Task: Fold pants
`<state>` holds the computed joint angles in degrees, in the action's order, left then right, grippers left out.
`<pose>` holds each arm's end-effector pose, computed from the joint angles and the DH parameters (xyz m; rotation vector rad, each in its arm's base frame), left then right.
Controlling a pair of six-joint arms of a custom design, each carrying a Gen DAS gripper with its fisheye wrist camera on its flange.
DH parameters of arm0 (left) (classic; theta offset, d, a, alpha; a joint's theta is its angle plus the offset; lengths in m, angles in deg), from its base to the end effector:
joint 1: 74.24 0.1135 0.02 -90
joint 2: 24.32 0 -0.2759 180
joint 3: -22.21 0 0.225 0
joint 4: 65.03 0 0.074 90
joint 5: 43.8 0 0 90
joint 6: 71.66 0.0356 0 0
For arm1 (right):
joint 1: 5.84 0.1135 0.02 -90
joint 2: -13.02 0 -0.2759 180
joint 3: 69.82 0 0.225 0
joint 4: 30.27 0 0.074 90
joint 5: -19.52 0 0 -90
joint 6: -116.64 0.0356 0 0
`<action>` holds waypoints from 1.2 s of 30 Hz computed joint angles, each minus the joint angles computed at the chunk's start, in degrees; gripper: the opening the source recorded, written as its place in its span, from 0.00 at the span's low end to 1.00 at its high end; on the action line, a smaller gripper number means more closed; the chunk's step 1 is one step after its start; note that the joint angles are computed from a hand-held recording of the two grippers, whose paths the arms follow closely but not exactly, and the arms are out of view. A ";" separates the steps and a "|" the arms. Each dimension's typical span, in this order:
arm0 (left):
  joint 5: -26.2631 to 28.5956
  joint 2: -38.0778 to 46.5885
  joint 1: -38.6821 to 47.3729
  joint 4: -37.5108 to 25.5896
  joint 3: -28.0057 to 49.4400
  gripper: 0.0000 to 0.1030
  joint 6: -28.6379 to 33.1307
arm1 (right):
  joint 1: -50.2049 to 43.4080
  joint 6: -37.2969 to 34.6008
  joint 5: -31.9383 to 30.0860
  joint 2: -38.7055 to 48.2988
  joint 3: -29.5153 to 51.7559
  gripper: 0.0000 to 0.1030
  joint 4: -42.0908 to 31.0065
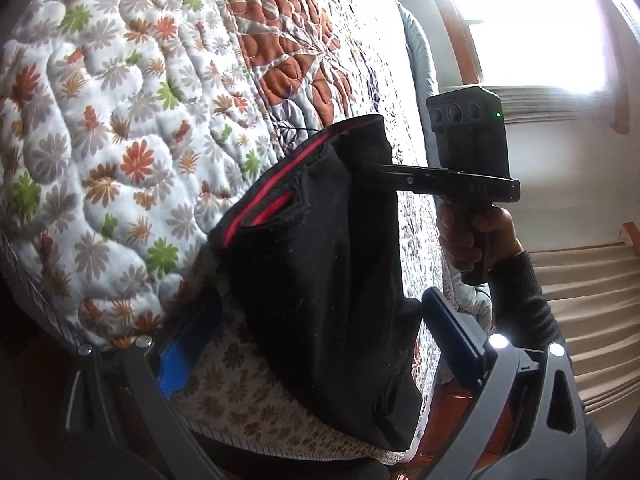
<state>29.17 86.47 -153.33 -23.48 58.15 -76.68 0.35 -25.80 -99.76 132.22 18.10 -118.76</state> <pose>0.0608 -0.2602 0.0949 -0.5452 2.4426 -1.3250 0.2911 0.0491 0.1463 1.1640 -2.4576 -0.9349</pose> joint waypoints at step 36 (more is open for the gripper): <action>-8.36 -19.51 -8.07 -48.08 24.82 0.25 16.10 | -2.89 5.42 12.35 -34.88 3.53 0.33 -14.01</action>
